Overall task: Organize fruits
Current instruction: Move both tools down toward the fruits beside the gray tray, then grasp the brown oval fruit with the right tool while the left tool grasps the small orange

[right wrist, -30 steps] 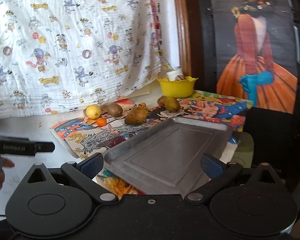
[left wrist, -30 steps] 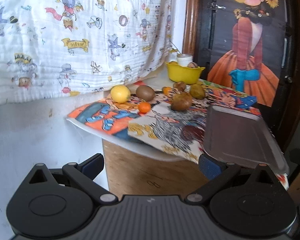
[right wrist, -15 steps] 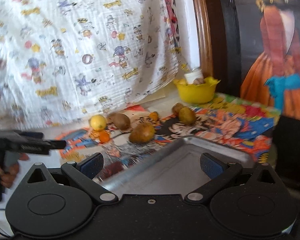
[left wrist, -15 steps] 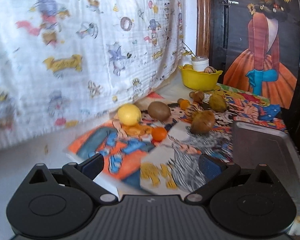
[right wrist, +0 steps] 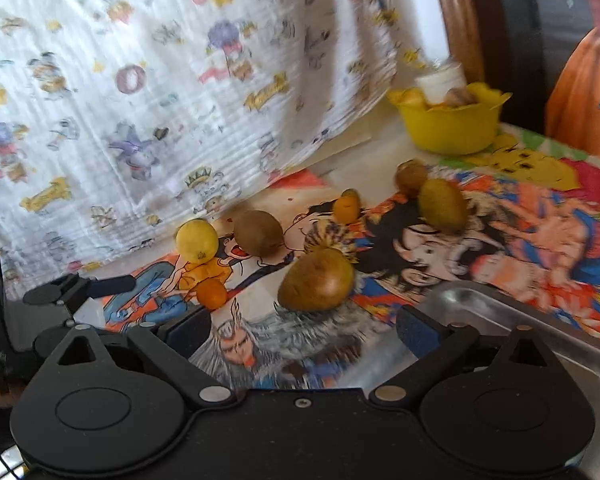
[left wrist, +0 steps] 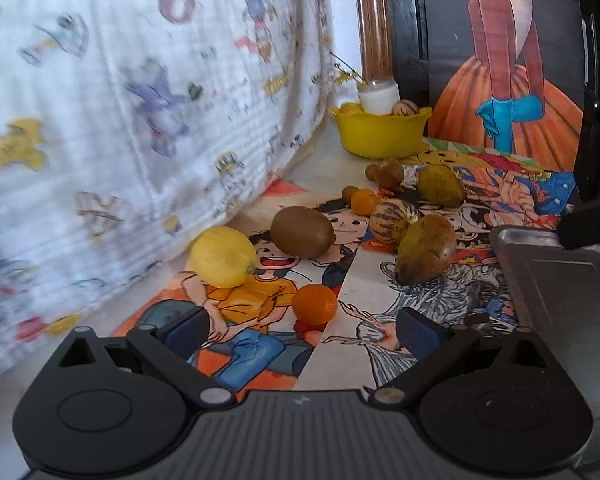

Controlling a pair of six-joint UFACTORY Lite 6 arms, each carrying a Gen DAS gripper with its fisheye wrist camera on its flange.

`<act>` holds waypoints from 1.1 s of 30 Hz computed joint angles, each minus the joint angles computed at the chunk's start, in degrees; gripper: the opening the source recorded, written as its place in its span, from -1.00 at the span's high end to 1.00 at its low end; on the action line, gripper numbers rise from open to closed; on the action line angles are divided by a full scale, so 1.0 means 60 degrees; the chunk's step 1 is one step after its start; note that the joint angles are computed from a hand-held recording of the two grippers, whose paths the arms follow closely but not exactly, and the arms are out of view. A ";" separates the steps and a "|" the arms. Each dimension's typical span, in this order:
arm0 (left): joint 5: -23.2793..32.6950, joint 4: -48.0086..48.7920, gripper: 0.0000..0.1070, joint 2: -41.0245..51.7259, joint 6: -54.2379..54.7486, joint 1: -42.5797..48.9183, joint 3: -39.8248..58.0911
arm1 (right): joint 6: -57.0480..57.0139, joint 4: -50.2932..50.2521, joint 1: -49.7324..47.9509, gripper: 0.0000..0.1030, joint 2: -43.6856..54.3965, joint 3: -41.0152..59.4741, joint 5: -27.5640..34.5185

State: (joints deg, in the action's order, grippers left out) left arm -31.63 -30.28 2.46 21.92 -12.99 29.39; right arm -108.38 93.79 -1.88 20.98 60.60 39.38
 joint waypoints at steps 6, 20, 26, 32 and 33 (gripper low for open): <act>0.0238 0.1923 -0.69 0.1549 -0.1380 0.0814 0.1206 | 0.2051 -0.0796 0.0769 -0.70 0.2620 0.2833 -0.0276; 0.0982 0.4603 -0.05 0.3125 -0.3657 0.1580 0.2776 | 0.2754 -0.1032 0.1506 -0.38 0.4785 0.5148 -0.0928; 0.1050 0.4370 0.22 0.3232 -0.3462 0.1511 0.2938 | 0.2724 -0.0800 0.1463 -0.33 0.5041 0.5413 -0.0749; 0.1163 0.3703 0.32 0.3277 -0.2866 0.1357 0.3062 | 0.2676 -0.0541 0.1494 -0.30 0.5185 0.5553 -0.0728; 0.1178 0.3605 0.33 0.3260 -0.2783 0.1336 0.3050 | 0.2460 -0.0356 0.1522 -0.22 0.5154 0.5476 -0.0808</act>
